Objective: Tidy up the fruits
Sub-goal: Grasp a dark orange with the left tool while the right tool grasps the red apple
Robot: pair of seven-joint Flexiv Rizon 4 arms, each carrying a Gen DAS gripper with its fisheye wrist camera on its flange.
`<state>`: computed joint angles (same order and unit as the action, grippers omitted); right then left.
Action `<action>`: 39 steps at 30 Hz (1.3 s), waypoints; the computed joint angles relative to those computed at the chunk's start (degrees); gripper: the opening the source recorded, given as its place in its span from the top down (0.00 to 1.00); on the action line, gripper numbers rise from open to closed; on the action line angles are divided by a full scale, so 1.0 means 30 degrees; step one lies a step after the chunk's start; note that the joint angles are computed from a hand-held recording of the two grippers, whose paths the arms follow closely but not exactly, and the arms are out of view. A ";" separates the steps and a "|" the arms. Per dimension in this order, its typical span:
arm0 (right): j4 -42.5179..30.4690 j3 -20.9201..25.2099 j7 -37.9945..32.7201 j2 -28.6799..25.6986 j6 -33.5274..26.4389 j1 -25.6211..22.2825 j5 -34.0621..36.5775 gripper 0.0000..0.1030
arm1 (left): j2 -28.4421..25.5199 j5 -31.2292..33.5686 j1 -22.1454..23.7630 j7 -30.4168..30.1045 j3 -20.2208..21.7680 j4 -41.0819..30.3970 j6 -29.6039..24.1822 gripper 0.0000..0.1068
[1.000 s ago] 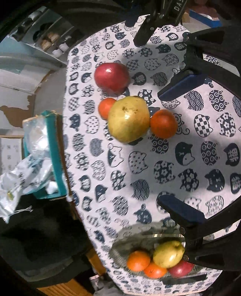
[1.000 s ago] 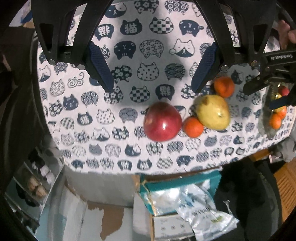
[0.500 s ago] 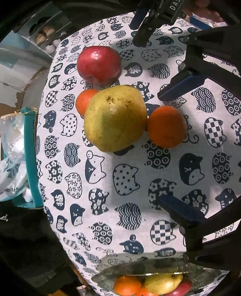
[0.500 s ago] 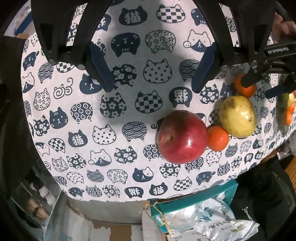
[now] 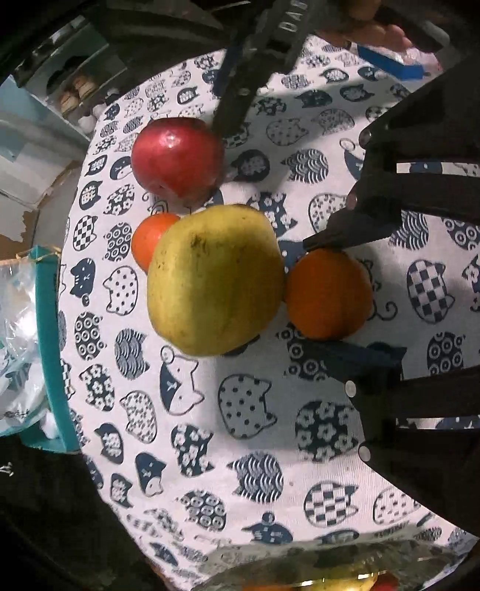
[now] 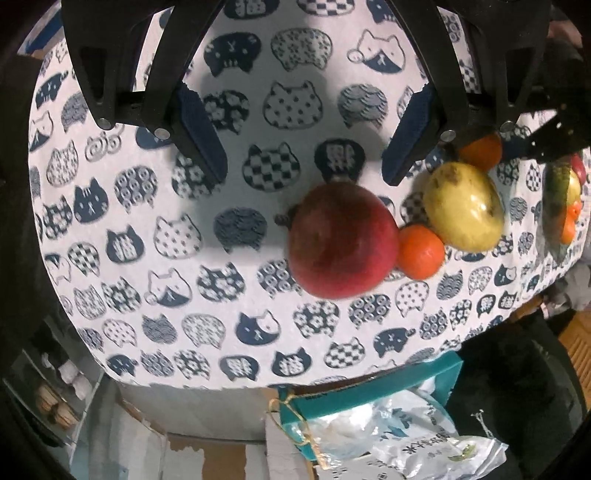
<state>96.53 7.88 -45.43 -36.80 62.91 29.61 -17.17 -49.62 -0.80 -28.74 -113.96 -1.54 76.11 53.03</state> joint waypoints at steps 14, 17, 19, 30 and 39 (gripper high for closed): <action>-0.3238 0.0685 -0.1829 -0.2286 -0.0455 -0.0440 0.1362 0.17 | 0.1076 0.0029 0.0601 -0.0680 0.0471 0.1739 0.1764 0.56; -0.3789 0.0764 -0.2163 -0.2670 -0.0828 -0.0379 0.1581 0.17 | 0.1286 0.0053 0.0779 -0.0745 0.0484 0.2079 0.2027 0.56; -0.4045 0.0712 -0.2283 -0.2870 -0.1025 -0.0284 0.1665 0.18 | 0.1340 0.0007 0.0879 -0.0768 0.0457 0.2213 0.2153 0.56; -0.4253 0.0580 -0.2334 -0.3025 -0.1484 -0.0165 0.2106 0.26 | 0.1504 -0.0064 0.1016 -0.0755 0.0447 0.2484 0.2468 0.56; -0.2560 -0.0482 -0.1206 -0.1964 -0.1067 0.0906 0.0491 0.28 | 0.2499 0.0628 0.0686 -0.1470 0.1039 0.3296 0.3161 0.57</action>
